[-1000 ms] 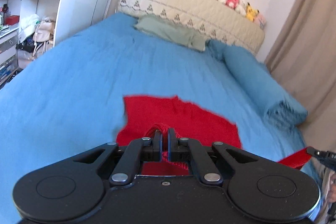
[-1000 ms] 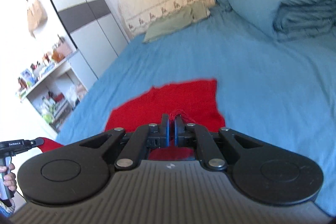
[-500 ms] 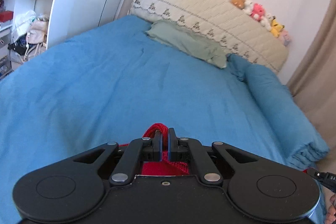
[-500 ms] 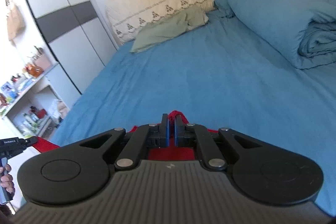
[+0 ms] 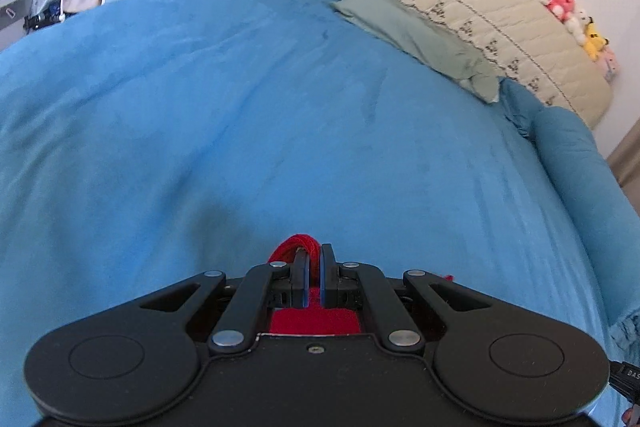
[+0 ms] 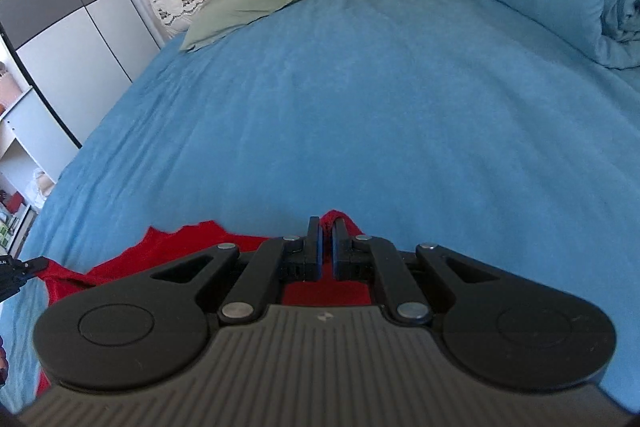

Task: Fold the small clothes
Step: 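Pinch the sweater hem with both tools and lift it up, then lay the hem over the sweater body toward the collar, open both tools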

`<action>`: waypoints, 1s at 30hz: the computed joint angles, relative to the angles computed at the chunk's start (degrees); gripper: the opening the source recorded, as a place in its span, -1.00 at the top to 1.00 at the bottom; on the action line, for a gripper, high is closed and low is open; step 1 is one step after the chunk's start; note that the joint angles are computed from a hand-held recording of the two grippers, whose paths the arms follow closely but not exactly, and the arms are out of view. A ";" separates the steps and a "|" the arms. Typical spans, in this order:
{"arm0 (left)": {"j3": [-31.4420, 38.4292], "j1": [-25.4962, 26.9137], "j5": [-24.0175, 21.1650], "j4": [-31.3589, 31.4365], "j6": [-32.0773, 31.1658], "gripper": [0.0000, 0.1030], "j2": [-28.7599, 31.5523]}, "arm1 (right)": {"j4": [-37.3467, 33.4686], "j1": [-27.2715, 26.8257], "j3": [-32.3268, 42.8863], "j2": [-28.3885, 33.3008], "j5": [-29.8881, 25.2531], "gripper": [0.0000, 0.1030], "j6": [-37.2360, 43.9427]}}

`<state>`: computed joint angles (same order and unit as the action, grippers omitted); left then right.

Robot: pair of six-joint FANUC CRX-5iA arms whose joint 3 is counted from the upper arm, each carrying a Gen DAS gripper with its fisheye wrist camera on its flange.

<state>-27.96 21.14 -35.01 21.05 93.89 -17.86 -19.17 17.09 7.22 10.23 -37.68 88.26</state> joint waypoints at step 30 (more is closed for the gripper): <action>-2.97 -17.50 -11.58 -30.08 4.56 -1.00 -12.05 | 34.70 13.60 -36.63 -17.09 22.95 -1.00 -17.47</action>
<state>-30.94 3.64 -46.58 -9.03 98.44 -29.90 15.54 30.69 -29.41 -6.87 -14.72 70.79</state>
